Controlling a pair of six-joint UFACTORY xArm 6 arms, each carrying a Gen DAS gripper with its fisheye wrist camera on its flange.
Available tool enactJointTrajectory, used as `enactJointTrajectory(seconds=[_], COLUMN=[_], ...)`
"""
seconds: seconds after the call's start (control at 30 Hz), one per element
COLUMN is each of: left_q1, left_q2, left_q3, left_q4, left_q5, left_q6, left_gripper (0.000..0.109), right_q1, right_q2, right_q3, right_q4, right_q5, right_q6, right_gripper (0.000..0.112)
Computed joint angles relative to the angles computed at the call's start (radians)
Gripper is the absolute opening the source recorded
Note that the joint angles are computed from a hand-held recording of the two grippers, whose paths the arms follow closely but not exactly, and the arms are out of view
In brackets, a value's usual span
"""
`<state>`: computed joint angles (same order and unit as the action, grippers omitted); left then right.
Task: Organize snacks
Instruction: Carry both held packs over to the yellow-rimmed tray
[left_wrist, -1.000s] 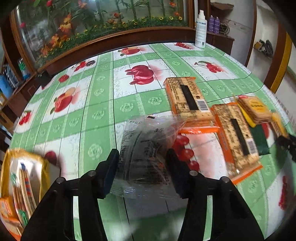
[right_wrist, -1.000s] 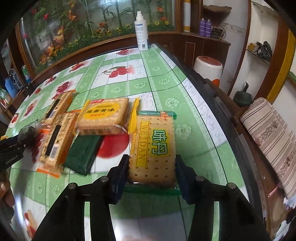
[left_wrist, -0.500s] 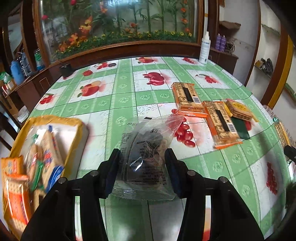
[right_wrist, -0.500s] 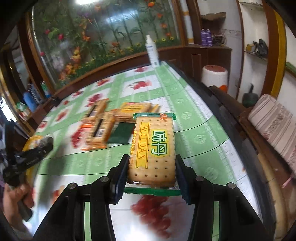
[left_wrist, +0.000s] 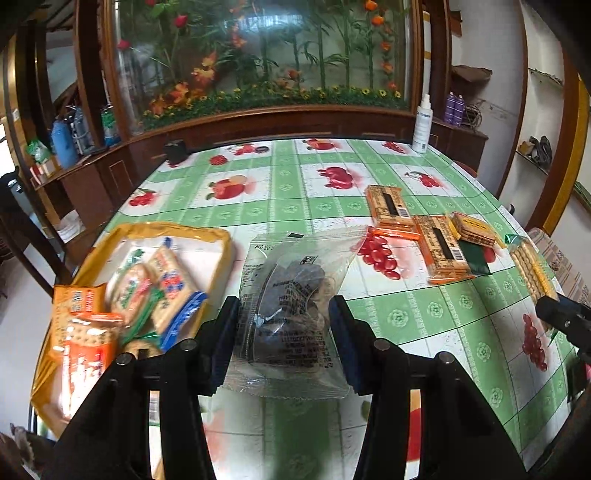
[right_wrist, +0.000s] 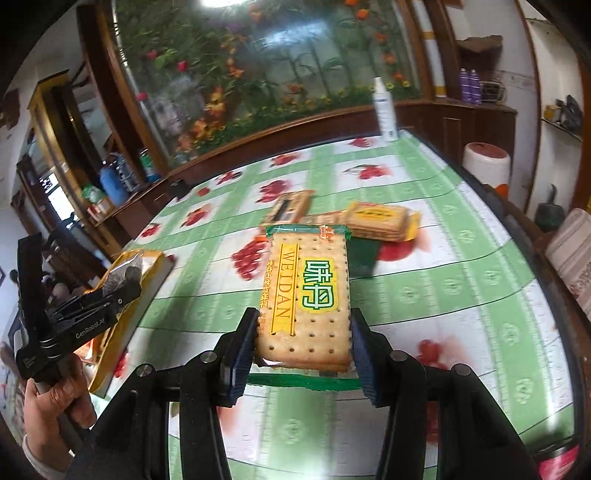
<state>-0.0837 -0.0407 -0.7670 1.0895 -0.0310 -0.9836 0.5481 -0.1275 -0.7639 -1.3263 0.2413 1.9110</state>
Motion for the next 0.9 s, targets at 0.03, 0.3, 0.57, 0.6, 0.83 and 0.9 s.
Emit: enactJointTrajectory(seconds=[0.03,0.3,0.57,0.6,0.83,0.9], left_q1=[0.006,0.058,0.144,0.162,0.273,0.297], left_q2=[-0.005,-0.045,-0.104,-0.109,-0.109,-0.102], left_q3=[0.004,0.044,0.092,0.096,0.130,0.135], left_q4=[0.006,0.019,0.019,0.030,-0.052,-0.087], left_q5=[0.000,-0.017,-0.042,-0.044,-0.060,-0.060], left_q6=[-0.007,-0.025,-0.019,-0.030,0.042,0.076], left_gripper=[0.048,0.048,0.048,0.048,0.048,0.048], right_q1=[0.007,0.043,0.094,0.101,0.177,0.202], right_q2=[0.012,0.090,0.225,0.246,0.439,0.495], right_q3=[-0.012,-0.091,-0.233,-0.254,-0.457,-0.524], right_q4=[-0.002,0.018,0.112,0.135,0.430,0.526], right_q5=[-0.004,-0.034,-0.085,-0.095,-0.160,-0.160], right_q6=[0.001,-0.038,-0.182,-0.211,-0.538,-0.645], right_gripper=[0.049,0.049,0.049,0.049,0.049,0.049])
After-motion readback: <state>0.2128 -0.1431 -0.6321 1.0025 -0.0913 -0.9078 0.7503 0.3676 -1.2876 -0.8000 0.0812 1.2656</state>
